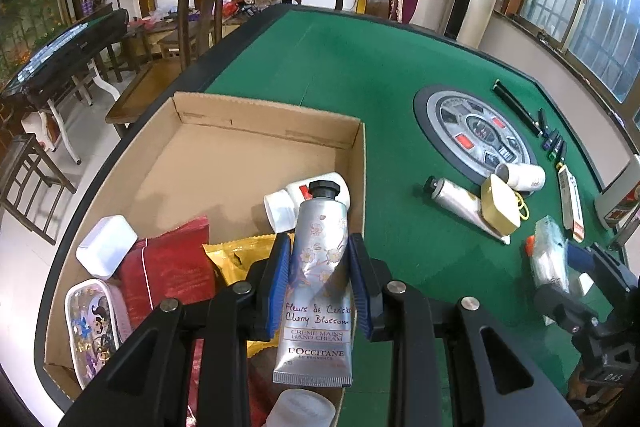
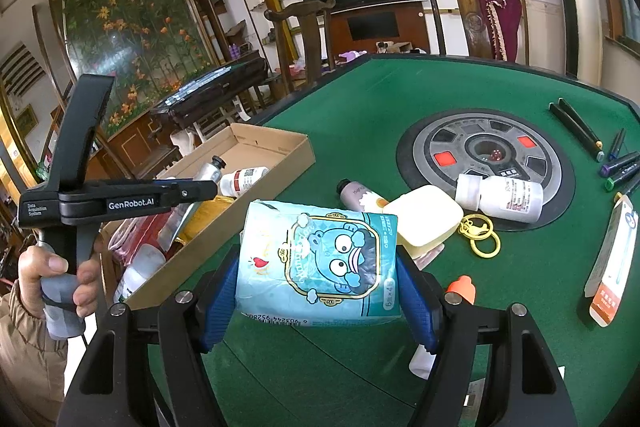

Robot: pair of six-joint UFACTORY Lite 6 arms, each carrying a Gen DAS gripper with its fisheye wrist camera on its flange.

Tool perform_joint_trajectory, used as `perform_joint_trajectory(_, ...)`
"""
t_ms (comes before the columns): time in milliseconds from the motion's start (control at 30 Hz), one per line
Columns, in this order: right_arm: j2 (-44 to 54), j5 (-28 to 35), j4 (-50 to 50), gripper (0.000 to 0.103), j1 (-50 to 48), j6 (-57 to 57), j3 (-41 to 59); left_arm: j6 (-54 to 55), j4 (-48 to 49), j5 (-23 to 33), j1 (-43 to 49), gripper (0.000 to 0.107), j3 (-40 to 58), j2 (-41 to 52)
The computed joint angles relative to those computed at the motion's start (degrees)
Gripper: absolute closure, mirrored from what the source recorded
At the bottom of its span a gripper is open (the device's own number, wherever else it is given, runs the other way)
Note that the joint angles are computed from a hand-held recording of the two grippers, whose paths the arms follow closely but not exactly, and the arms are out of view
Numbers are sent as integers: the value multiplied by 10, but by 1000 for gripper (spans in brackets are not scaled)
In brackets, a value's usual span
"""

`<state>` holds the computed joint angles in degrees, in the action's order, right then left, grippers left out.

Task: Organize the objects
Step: 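Carry the hand cream tube over the tray with the left gripper while the right gripper carries the blue pack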

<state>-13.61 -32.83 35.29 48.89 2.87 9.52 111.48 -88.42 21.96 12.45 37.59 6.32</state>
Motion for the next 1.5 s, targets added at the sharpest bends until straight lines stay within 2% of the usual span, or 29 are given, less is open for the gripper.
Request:
perform_joint_trajectory(667, 22, -8, -25, 27, -15, 18, 4, 43, -23, -1, 7, 79, -4, 28)
perform_joint_trajectory(1000, 32, -18, -8, 26, -6, 8, 7, 52, -19, 9, 17, 79, -10, 23)
perform_joint_trajectory(1500, 47, 5, 71, 27, 22, -62, 50, 67, 2, 51, 51, 79, -22, 17)
